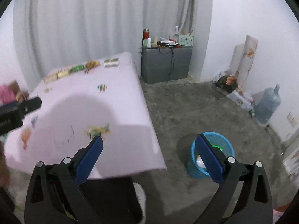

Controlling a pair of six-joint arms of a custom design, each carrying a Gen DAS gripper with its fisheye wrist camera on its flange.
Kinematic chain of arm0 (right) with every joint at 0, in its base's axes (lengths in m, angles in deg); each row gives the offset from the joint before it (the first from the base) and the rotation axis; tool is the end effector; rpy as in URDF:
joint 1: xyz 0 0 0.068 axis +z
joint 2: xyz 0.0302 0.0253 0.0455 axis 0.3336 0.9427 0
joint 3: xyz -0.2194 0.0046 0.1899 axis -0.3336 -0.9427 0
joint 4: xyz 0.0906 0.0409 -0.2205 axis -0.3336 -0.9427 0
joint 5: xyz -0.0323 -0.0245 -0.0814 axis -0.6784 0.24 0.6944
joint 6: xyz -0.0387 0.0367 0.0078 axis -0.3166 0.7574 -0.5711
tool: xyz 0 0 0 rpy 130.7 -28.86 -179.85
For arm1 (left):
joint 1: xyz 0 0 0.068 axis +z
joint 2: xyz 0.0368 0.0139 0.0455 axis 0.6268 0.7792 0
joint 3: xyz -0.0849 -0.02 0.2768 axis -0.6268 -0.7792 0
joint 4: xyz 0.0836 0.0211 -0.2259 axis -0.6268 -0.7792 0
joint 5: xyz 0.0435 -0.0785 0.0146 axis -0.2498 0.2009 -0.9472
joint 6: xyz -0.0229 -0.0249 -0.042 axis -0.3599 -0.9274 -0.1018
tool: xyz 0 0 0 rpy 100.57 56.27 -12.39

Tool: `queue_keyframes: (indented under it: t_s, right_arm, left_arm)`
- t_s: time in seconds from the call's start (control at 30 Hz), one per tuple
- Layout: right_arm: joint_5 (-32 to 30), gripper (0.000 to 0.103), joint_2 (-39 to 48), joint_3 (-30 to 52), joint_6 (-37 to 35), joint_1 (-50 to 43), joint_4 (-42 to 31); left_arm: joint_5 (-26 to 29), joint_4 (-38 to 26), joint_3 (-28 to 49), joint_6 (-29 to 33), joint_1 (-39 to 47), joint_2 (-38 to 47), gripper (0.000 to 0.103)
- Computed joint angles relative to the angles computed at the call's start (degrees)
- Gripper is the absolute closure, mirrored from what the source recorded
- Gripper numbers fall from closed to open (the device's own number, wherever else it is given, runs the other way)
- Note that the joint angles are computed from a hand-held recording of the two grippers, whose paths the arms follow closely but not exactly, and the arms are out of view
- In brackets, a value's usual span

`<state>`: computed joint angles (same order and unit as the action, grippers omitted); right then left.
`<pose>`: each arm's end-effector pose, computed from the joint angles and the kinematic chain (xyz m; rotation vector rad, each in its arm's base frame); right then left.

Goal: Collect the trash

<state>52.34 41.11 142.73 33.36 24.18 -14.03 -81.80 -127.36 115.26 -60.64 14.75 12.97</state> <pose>0.2641 0.0125 0.4298 0.2639 2.3375 -0.1704 0.2932 -0.1239 0.4186 0.2039 2.3119 -0.0860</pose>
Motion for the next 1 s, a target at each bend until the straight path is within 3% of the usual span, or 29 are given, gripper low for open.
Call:
queue_keyframes:
  t_s: [0.1, 0.27, 0.67, 1.0]
  right_arm:
    - [4.5, 0.007, -1.5, -3.1, -0.4, 4.8, -0.6]
    - [6.0, 0.007, -1.8, -5.3, -0.8, 6.8, -1.7]
    - [4.0, 0.007, -2.2, -6.3, 0.8, 4.8, -3.0]
    - [3.4, 0.007, -1.4, -5.5, 1.5, 2.0, -3.2]
  left_arm:
    - [-3.4, 0.3, -4.7, -2.3, -1.5, -2.9, 0.009]
    - [-1.8, -1.4, -11.0, -6.9, -1.4, -5.6, 0.009]
    - [-5.8, -3.5, -11.9, -6.1, -2.7, -5.9, 0.009]
    - [-6.0, -5.2, -9.4, -7.0, -2.2, -3.9, 0.009]
